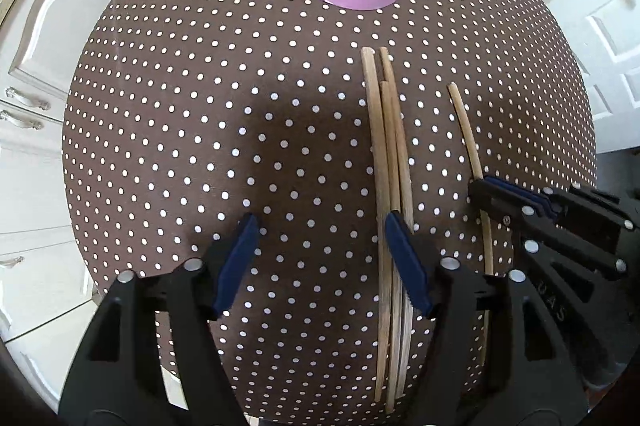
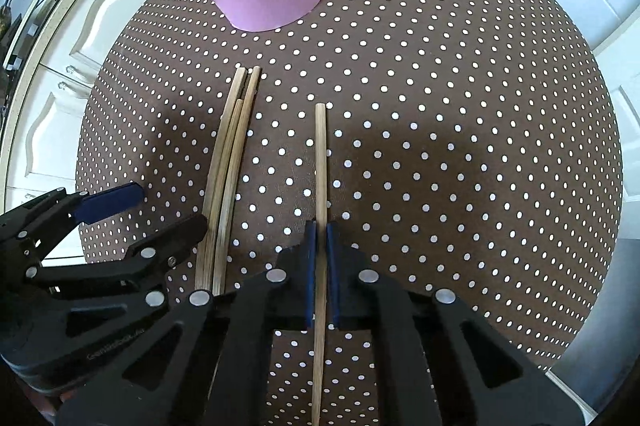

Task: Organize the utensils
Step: 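Grasp a chopstick with the right gripper while the left gripper grasps another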

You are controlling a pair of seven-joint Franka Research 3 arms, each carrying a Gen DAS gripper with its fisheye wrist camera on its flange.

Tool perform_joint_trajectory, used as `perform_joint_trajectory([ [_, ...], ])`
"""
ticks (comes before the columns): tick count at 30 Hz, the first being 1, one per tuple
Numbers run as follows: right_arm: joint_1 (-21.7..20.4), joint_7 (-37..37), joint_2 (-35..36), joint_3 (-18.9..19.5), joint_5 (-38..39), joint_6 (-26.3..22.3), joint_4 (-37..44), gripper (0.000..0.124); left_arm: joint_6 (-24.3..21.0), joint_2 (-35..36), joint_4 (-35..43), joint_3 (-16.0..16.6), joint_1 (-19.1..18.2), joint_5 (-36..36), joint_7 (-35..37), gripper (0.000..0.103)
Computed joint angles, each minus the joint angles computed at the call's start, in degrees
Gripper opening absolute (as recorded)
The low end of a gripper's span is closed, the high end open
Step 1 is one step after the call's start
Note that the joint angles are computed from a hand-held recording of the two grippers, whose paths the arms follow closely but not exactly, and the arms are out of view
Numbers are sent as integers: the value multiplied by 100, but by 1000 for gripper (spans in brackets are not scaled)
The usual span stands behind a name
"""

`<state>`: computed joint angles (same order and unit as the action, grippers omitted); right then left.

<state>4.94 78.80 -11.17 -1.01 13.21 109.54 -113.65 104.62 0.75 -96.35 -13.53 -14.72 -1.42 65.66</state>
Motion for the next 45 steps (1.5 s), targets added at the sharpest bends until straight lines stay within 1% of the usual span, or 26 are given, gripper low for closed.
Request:
perform_joint_trajectory([
  [3, 13, 47, 74, 10, 40, 29, 39, 4, -145, 200, 216, -23, -30, 268, -143, 75],
  [5, 27, 87, 97, 19, 53, 39, 53, 5, -138, 300, 284, -40, -53, 314, -218, 75],
  [7, 21, 89, 112, -1, 76, 19, 81, 4, -262, 489, 515, -46, -78, 396, -349, 76],
  [9, 14, 128, 149, -13, 137, 24, 94, 5, -335, 674, 723, -45, -87, 355, -501, 76],
  [10, 7, 112, 166, -27, 155, 10, 112, 5, -442, 776, 833, -54, -122, 486, -566, 75],
  [12, -3, 89, 182, -33, 138, 4, 135, 4, -466, 755, 788, -59, -143, 639, -516, 74],
  [13, -8, 75, 194, -36, 127, 1, 150, 4, -451, 790, 826, -67, -158, 667, -515, 71],
  [14, -13, 62, 205, -37, 111, -5, 167, 4, -368, 782, 814, -68, -151, 623, -513, 61],
  [15, 2, 116, 168, -10, 103, -27, 161, 5, -199, 729, 736, -65, -157, 669, -542, 44],
  [17, 0, 138, 162, -18, 123, -45, 163, 5, 3, 631, 597, -67, -160, 681, -564, 20],
  [19, 10, 184, 158, -4, 144, -24, 136, 5, 185, 563, 468, -42, -110, 549, -592, 12],
  [21, 12, 200, 164, -8, 155, -39, 147, 5, 401, 432, 263, -11, -30, 327, -545, 6],
  [22, 10, 202, 149, -12, 156, -47, 140, 5, 528, 370, 155, 9, 19, 174, -502, 6],
  [24, 7, 209, 143, -15, 144, -67, 148, 5, 605, 272, 21, 37, 78, 60, -453, 6],
  [28, 20, 209, 176, 2, 105, -107, 204, 5, 767, 98, -255, 83, 157, -31, -513, 6],
  [36, 43, 265, 175, -5, 213, -73, 282, 5, 1046, -117, -444, 119, 217, -109, -489, 6],
  [37, 41, 274, 166, -6, 217, -63, 293, 5, 1042, -174, -432, 167, 264, -146, -371, 6],
  [39, 33, 298, 147, -15, 242, -25, 336, 5, 1103, -492, -694, 189, 291, -189, -292, 6],
  [45, -11, 339, 35, -61, 384, 228, 488, 5, 1302, -575, -516, 232, 337, -24, -205, 6],
])
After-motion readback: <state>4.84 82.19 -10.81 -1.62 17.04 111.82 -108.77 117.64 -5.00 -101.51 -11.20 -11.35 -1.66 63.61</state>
